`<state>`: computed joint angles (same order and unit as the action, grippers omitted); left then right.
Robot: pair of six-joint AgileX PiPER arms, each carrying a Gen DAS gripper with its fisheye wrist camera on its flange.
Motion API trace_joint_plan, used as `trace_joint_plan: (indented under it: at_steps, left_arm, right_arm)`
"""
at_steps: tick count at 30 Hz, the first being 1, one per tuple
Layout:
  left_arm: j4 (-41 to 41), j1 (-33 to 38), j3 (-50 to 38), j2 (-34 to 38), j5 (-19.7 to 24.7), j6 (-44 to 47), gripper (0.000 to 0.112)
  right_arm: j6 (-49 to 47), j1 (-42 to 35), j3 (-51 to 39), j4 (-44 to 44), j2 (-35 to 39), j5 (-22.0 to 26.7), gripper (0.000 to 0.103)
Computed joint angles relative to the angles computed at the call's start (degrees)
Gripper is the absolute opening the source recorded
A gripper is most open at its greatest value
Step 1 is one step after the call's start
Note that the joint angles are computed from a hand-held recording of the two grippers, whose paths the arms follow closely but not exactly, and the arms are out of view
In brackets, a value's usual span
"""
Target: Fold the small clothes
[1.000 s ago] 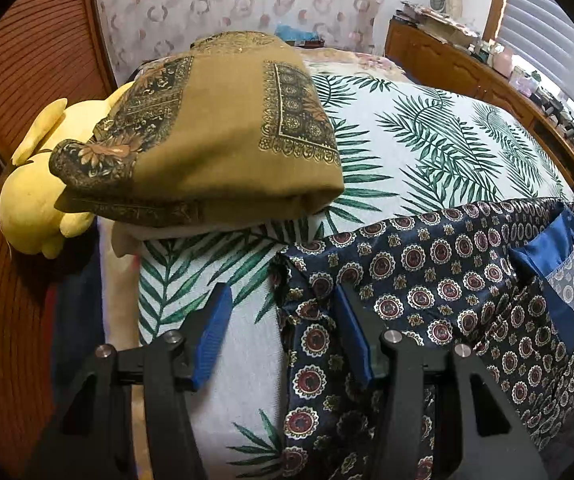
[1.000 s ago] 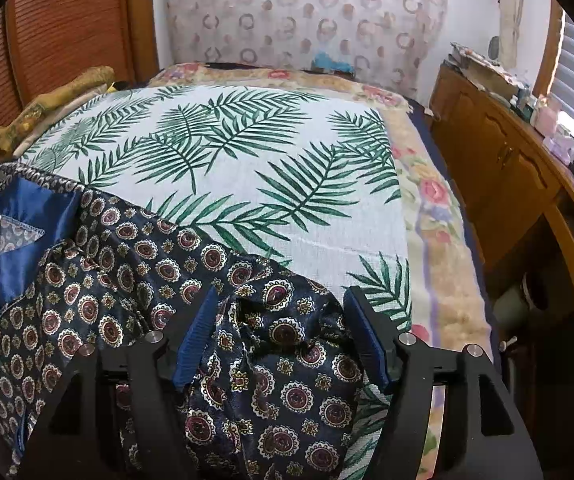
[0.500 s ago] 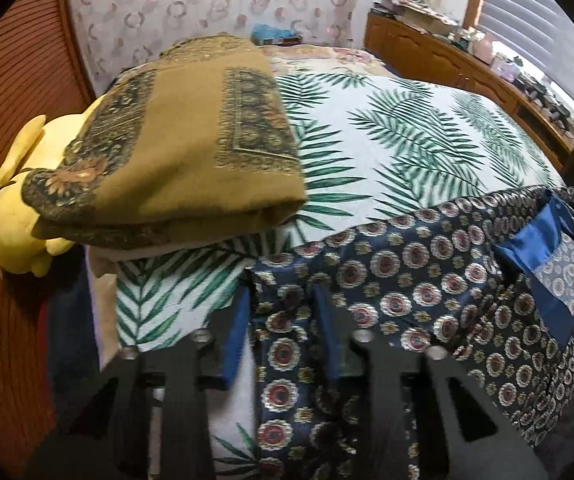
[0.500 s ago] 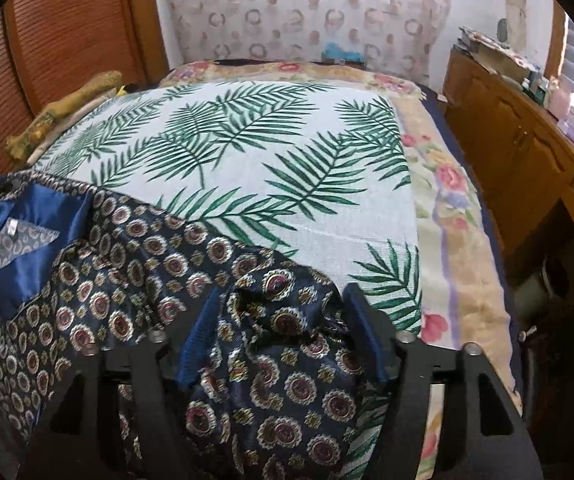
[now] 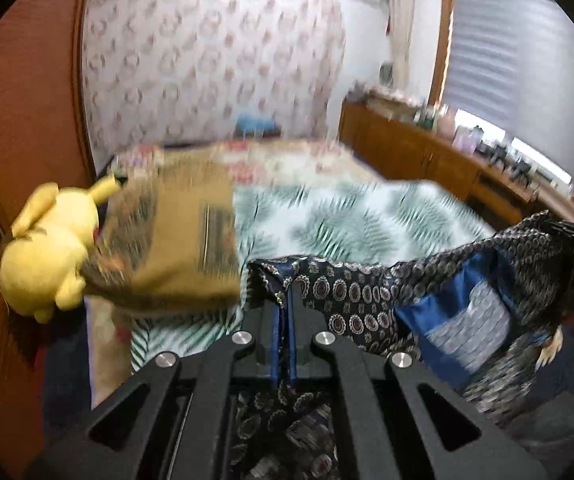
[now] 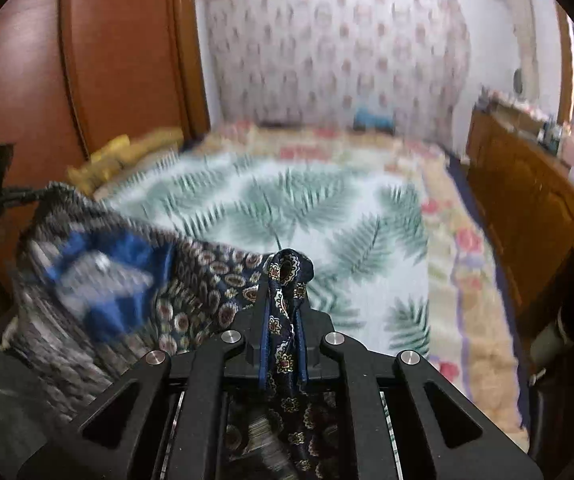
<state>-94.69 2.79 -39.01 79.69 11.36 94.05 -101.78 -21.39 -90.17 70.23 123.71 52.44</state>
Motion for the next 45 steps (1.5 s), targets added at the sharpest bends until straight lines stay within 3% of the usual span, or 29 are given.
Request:
trace_joint_plan:
  at_steps: [3, 5, 9, 17, 20, 30, 34, 39, 43, 45]
  left_arm:
    - [5.63, 0.86, -0.27, -7.33, 0.98, -6.75, 0.000]
    - [13.08, -0.06, -1.08, -12.25, -0.25, -14.50, 0.000]
    - [27.93, 1.92, -4.17, -18.03, 1.50, -29.17, 0.000]
    - [35.05, 8.08, -13.93, -20.00, 7.04, -35.17, 0.000]
    - [38.65, 7.27, -16.51, -19.61, 6.75, -38.31, 0.000]
    - [34.62, 12.04, -21.41, -19.64, 9.19, -35.64, 0.000]
    - [35.29, 12.33, -21.45, -18.17, 8.68, -35.50, 0.000]
    - [41.58, 9.15, -22.47, -12.10, 4.27, -41.30, 0.000]
    - [42.24, 7.60, -25.51, -3.20, 0.96, -42.00, 0.000]
    - [43.35, 7.02, -28.11, 2.78, -0.59, -43.10, 0.000]
  right_arm:
    - [-2.15, -1.34, 2.14, 3.80, -4.37, 3.41, 0.007]
    - [-3.22, -2.56, 3.74, 6.94, -8.51, 5.96, 0.007]
    - [-2.83, -4.27, 3.71, 9.37, -14.32, 9.18, 0.007]
    - [0.37, -5.29, -2.05, 12.18, -20.85, 10.82, 0.007]
    - [5.18, -5.05, -7.66, 11.77, -19.65, 11.96, 0.007]
    - [17.58, -6.17, -23.19, 11.00, -14.14, 13.80, 0.007]
    - [18.81, -5.51, -25.56, 9.83, -12.92, 12.78, 0.007]
    - [19.24, -3.19, -24.56, 5.72, -11.59, 9.95, 0.007]
    - [23.75, 1.28, -32.16, -1.28, -4.80, 5.23, 0.007]
    - [30.48, 4.10, -42.27, -7.79, 2.36, 4.10, 0.007]
